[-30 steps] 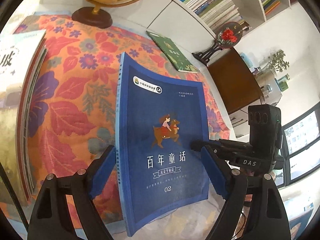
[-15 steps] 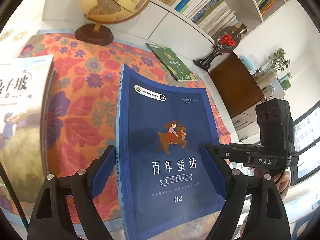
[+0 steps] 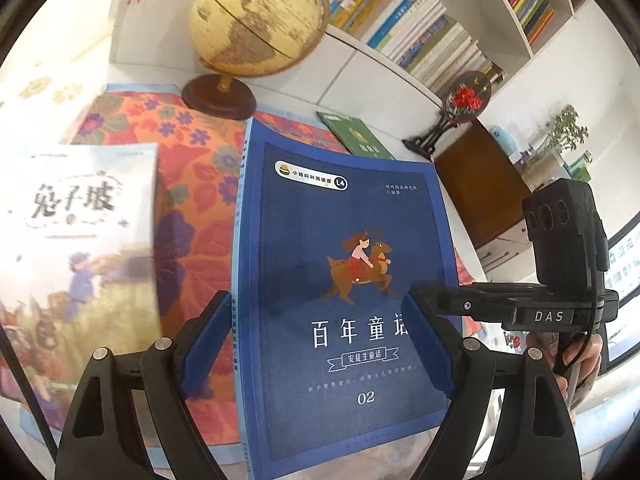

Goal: Organize books

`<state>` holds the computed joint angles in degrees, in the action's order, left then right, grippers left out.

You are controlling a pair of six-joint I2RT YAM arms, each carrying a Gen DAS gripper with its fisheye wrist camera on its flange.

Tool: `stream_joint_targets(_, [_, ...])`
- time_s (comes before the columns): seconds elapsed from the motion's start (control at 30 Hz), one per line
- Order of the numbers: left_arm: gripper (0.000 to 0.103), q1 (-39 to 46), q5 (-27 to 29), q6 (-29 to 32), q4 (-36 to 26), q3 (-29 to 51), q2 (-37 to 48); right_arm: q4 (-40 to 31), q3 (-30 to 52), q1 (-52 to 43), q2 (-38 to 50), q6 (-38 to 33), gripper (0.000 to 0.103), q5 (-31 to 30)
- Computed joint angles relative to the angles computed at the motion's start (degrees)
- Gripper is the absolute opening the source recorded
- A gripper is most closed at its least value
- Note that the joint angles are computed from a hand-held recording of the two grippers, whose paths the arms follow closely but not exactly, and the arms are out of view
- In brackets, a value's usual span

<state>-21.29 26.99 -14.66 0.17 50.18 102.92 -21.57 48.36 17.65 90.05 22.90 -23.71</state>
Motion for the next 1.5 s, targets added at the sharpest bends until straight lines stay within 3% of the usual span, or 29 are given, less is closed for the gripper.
stream_joint_targets(0.33, [0.083, 7.5, -0.7, 6.0, -6.0, 0.3, -2.9, -0.4, 11.3, 8.2, 9.8, 4.1, 0.018, 0.9])
stream_joint_targets(0.77, [0.083, 20.6, 4.7, 14.4, -10.7, 1.8, -5.2, -3.6, 29.8, 14.5, 23.5, 7.7, 0.018, 1.6])
stream_joint_targets(1.17, [0.083, 28.1, 9.6, 16.7, -9.2, 5.5, 2.7, -9.1, 46.9, 16.5, 37.9, 8.5, 0.018, 1.3])
stream_joint_targets(1.5, [0.083, 28.9, 10.1, 17.1, -9.2, 9.0, 9.4, -13.2, 55.1, 16.2, 46.3, 8.7, 0.02, 1.0])
